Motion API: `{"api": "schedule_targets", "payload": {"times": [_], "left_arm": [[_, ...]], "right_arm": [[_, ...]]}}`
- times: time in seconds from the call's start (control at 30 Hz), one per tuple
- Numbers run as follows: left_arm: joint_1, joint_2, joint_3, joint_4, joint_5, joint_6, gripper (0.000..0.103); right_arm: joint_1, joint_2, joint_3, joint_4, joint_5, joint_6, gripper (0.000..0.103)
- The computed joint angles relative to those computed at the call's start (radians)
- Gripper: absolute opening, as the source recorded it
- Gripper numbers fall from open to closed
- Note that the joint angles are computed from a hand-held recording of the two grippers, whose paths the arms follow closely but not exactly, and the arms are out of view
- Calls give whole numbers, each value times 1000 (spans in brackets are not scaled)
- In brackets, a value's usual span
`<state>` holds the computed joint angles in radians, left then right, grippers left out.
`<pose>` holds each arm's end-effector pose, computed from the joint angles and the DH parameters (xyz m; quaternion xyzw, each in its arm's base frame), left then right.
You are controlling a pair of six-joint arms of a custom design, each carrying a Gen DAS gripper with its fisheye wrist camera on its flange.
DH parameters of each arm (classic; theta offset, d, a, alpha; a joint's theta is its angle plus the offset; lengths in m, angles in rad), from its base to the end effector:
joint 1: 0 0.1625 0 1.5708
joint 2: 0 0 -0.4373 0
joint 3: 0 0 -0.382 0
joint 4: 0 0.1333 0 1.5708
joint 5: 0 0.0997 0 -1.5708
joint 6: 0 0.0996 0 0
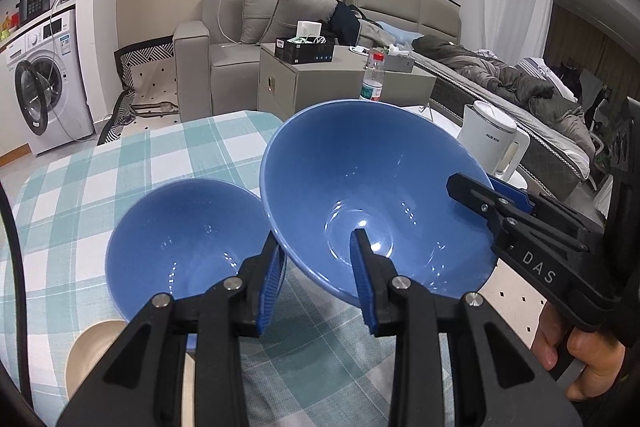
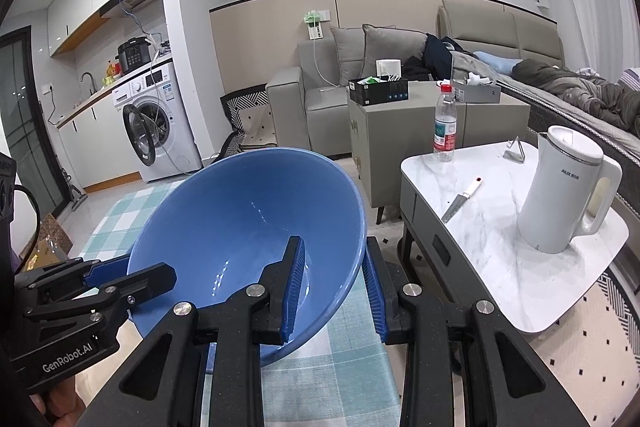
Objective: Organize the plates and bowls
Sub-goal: 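Lift the blue bowl with both tools and carry it over the nested bowls, then lower the held bowl into the nested blue bowls with both tools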
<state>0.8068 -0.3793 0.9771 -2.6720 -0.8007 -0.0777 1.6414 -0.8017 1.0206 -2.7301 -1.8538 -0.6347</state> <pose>-0.4374 -0.7495 0.0949 0.2139 0.8767 -0.3593 0.2377 0.1626 -0.8036 0.4179 0.2449 -0.8503 0.3958 0.2456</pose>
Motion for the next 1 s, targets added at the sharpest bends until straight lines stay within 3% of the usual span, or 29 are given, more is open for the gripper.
{"api": "schedule_targets", "payload": {"times": [1.0], "left_arm": [[10, -104, 147, -137, 72, 7, 32]], "right_arm": [[37, 27, 41, -39, 64, -58, 30]]}}
